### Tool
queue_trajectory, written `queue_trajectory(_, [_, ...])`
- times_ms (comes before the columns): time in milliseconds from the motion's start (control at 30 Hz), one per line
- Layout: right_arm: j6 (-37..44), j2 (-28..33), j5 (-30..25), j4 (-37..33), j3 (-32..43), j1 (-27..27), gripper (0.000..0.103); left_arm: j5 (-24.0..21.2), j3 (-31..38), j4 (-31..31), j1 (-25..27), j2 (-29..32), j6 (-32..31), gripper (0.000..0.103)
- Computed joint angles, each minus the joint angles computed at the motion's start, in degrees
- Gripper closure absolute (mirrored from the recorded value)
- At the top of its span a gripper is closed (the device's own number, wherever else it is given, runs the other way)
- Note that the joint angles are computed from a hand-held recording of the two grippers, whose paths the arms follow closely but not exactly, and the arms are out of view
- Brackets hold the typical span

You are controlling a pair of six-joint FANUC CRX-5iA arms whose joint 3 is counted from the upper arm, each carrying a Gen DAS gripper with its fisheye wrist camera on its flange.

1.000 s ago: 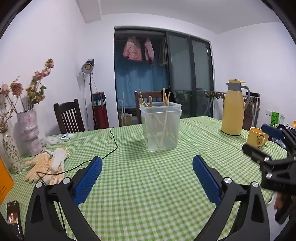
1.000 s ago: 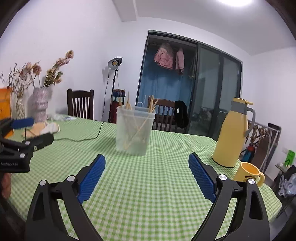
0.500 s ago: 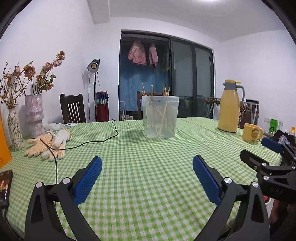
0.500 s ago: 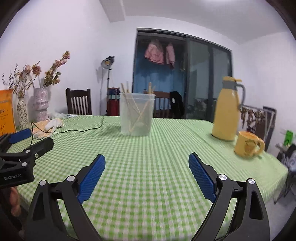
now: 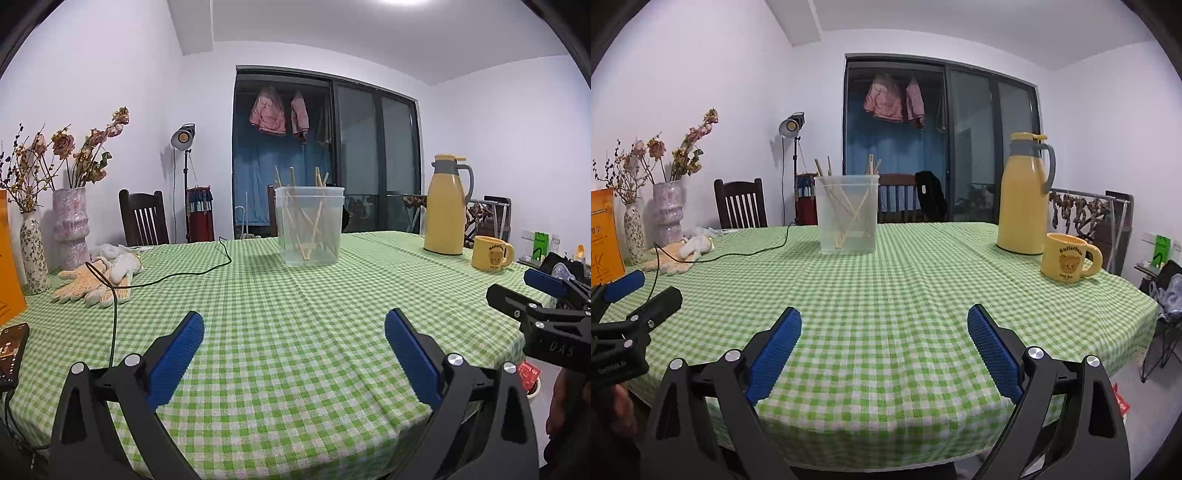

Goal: Organize utensils

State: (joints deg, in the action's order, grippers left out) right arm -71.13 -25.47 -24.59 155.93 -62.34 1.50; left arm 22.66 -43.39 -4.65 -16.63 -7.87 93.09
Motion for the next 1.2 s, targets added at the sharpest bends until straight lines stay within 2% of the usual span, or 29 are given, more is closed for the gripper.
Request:
queue_trajectory(133, [0.47, -0.12, -1.42, 0.01, -0.31, 0.46, 0.015, -0.11, 0.28, -0.5, 0.38, -0.35, 1.28, 0.008])
queue_trajectory(267, [-0.8, -0.22, -0.55, 1.76, 0.19, -0.68, 0.015, -0.13, 0.12, 0.94, 0.38, -0.36, 0.47, 0.008])
queue_trajectory(367, [5.15, 1.03, -3.15, -5.08, -0.44, 2.03, 0.015, -1.52, 1.04, -1.94, 0.94, -0.59, 4.05, 0.008])
queue_trajectory(433, [5.58, 1.05, -3.8, -5.83, -0.63, 2.39, 0.015, -1.36, 1.01, -1.75, 0.95, -0.6, 3.89, 0.008])
queue_trajectory(1200, [3.95, 0.46, -0.23, -1.67, 0.34, 0.53, 0.015, -1.31, 0.95, -1.77, 1.32, -0.47, 3.76, 0.008])
